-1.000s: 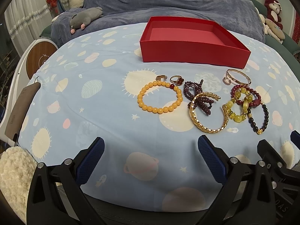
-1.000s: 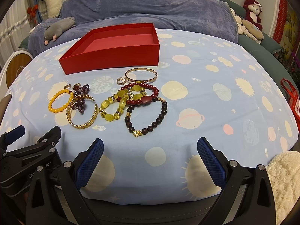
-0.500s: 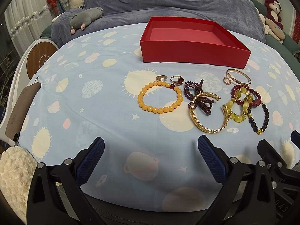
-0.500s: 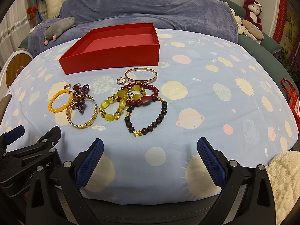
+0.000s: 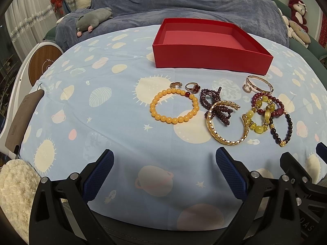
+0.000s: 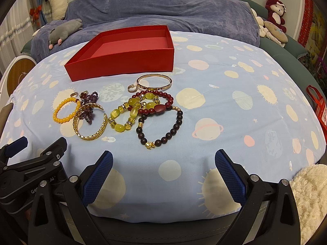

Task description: Organize jewelry

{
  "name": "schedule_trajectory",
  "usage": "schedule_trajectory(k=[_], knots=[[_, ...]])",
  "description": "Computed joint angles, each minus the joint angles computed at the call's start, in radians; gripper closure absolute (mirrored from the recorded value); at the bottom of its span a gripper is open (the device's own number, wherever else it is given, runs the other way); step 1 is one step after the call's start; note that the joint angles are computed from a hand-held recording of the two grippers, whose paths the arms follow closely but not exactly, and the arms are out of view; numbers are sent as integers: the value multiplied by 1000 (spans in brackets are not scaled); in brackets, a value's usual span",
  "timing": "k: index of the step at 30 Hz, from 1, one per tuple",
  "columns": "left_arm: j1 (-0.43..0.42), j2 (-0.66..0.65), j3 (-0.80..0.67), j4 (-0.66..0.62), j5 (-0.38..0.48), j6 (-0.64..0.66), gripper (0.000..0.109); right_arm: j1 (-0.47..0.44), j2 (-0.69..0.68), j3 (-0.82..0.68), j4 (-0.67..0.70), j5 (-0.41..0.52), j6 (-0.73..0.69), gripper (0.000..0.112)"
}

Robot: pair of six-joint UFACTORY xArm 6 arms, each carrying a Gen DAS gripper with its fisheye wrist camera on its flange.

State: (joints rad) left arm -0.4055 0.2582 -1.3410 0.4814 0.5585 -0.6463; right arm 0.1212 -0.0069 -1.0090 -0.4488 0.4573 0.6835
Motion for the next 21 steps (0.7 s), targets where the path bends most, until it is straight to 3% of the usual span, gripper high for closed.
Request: schedule_trajectory(k=[12, 21], knots=[[57, -7, 9, -145, 4, 37, 13, -4, 11, -12, 51, -2, -43, 16], [32, 32, -49, -201, -15, 120, 13, -19, 7, -21, 13, -9, -6, 16]])
